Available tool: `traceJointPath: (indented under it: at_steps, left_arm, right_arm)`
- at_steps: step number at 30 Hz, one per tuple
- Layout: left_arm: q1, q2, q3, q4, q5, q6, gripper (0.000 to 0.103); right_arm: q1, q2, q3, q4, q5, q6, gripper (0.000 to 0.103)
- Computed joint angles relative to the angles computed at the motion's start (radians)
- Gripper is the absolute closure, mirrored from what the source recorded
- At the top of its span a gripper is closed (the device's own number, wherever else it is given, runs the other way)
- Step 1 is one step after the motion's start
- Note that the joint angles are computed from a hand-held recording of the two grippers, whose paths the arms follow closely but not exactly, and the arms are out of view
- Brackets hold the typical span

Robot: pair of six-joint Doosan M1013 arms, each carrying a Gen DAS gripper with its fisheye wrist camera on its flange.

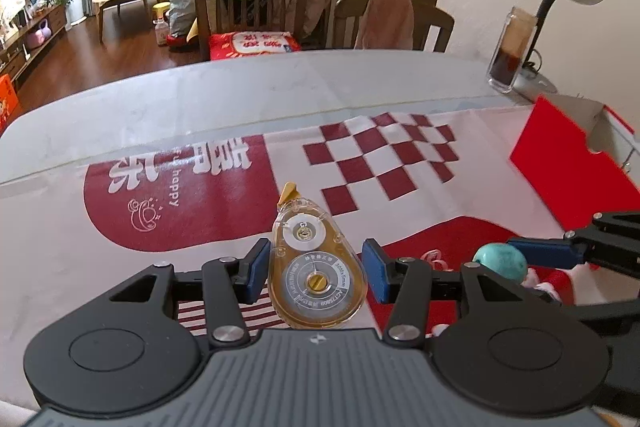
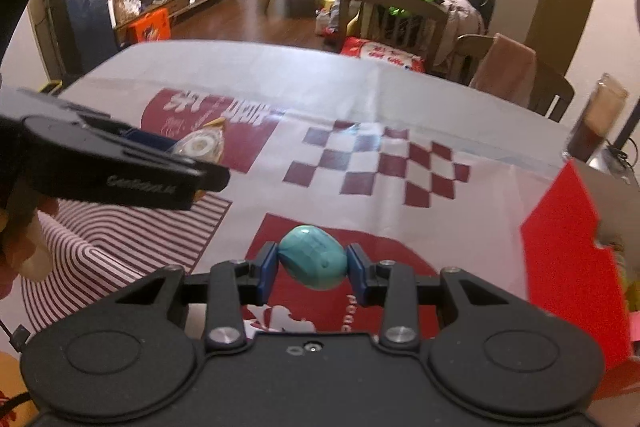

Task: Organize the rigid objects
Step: 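Carry the correction tape and teal eraser up and over the shoebox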

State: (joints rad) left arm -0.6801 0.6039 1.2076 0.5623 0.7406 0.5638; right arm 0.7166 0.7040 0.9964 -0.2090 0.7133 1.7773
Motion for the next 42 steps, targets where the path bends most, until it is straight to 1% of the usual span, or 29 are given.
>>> traceJointPath:
  at_steps: [7,10,17,21,26,30,34,39,42]
  left_arm:
    - [-0.024,-0.021,-0.016,0.010,0.005,0.020,0.054]
    - [-0.036,-0.019,-0.039,0.009,0.018,0.037,0.054]
    - [-0.064,0.004,-0.113,-0.001,0.029,0.081,0.054]
    - [-0.080,0.034,-0.174,-0.007,0.036,0.110,0.054]
    - [-0.096,0.086,-0.273,-0.034,0.059,0.164,0.054]
    - [-0.108,0.142,-0.373,-0.062,0.082,0.215,0.054]
    - [-0.117,0.204,-0.481,-0.113,0.115,0.277,0.054]
    - [-0.126,0.298,-0.646,-0.166,0.183,0.358,0.054]
    - [-0.129,0.374,-0.792,-0.217,0.256,0.419,0.054]
  right_arm:
    - [-0.018,-0.068,0.067,-0.041,-0.041,0.059,0.067]
    - [-0.028,-0.098,0.098,-0.068,-0.055,0.093,0.067]
    - [-0.066,-0.159,0.171,-0.087,-0.104,0.137,0.067]
    - [-0.091,-0.184,0.202,-0.108,-0.123,0.156,0.067]
    - [-0.129,-0.205,0.231,-0.126,-0.133,0.172,0.067]
    - [-0.155,-0.212,0.239,-0.176,-0.107,0.203,0.067]
    - [-0.187,-0.215,0.249,-0.165,-0.090,0.202,0.067]
    - [-0.223,-0.215,0.261,-0.132,-0.087,0.162,0.067]
    - [-0.243,-0.212,0.264,-0.121,-0.087,0.136,0.067]
